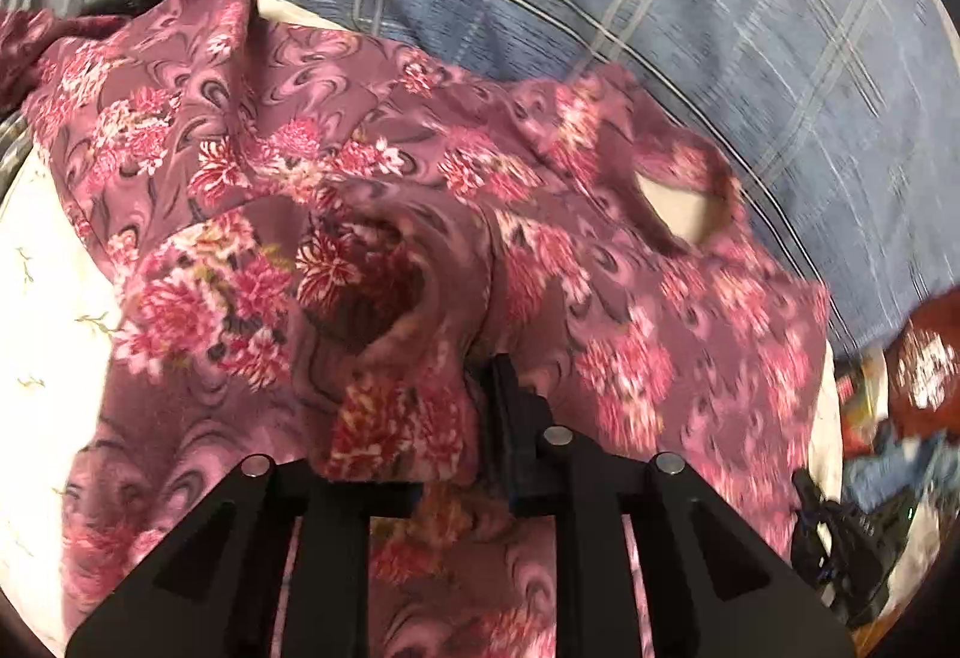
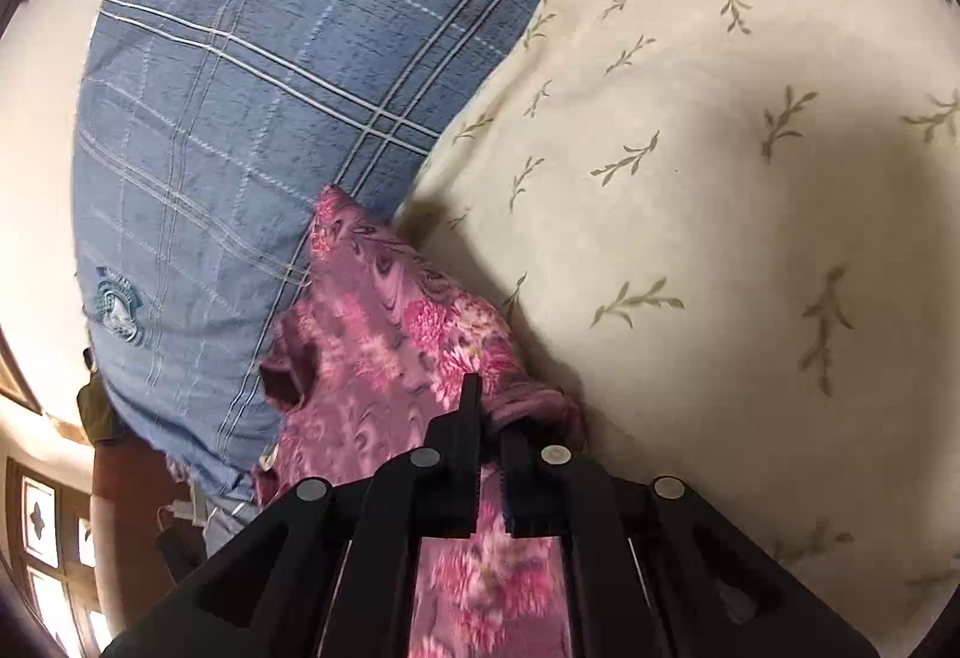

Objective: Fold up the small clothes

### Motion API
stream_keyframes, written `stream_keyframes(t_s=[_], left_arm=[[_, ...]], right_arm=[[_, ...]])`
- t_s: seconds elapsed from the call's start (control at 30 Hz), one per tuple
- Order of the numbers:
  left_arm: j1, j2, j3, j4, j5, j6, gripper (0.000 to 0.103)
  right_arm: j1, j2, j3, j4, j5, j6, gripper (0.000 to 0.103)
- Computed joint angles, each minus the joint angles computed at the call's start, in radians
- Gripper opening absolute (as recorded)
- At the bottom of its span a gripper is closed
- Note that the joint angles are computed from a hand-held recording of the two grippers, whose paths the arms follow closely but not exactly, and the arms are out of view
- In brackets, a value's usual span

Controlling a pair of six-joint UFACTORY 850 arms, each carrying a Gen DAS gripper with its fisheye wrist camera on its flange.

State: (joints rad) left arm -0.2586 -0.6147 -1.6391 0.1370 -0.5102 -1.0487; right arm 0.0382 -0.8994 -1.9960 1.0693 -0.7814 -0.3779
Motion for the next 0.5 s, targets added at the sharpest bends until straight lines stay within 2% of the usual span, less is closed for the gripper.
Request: stream_keyframes(t_s=[0.07, 0.13, 0.2, 0.23, 0.27, 0.3, 0.43, 0.5], left_arm=[[0.011, 0.044, 0.052, -0.089, 0.011, 0.093, 0.029], [0.020, 0.123, 0.143, -0.149, 0.056, 0.128, 0.033], [0.018, 0.190, 0.215, -0.148, 0.117, 0.076, 0.040], [0.015, 0.203, 0.225, -0.140, 0.141, 0.053, 0.048], [0.014, 0.198, 0.212, -0.146, 0.146, 0.062, 0.053], [0.008, 0.179, 0.181, -0.133, 0.137, 0.075, 0.053], [-0.013, 0.071, 0.036, 0.013, 0.051, 0.029, 0.055], [-0.008, 0.015, -0.014, 0.004, 0.004, 0.044, 0.056]], right_arm=[[-0.002, 0.033, 0.022, -0.060, -0.014, 0.015, 0.013], [0.003, 0.097, 0.084, -0.108, 0.019, -0.013, 0.014], [0.013, 0.157, 0.155, -0.039, 0.075, -0.140, 0.015], [0.028, 0.178, 0.172, -0.001, 0.102, -0.215, 0.020], [0.042, 0.184, 0.173, 0.019, 0.109, -0.268, 0.026], [0.060, 0.173, 0.148, 0.019, 0.102, -0.293, 0.036], [0.142, 0.078, -0.002, -0.108, 0.089, -0.246, 0.038], [0.167, 0.027, -0.065, -0.187, 0.092, -0.196, 0.038]])
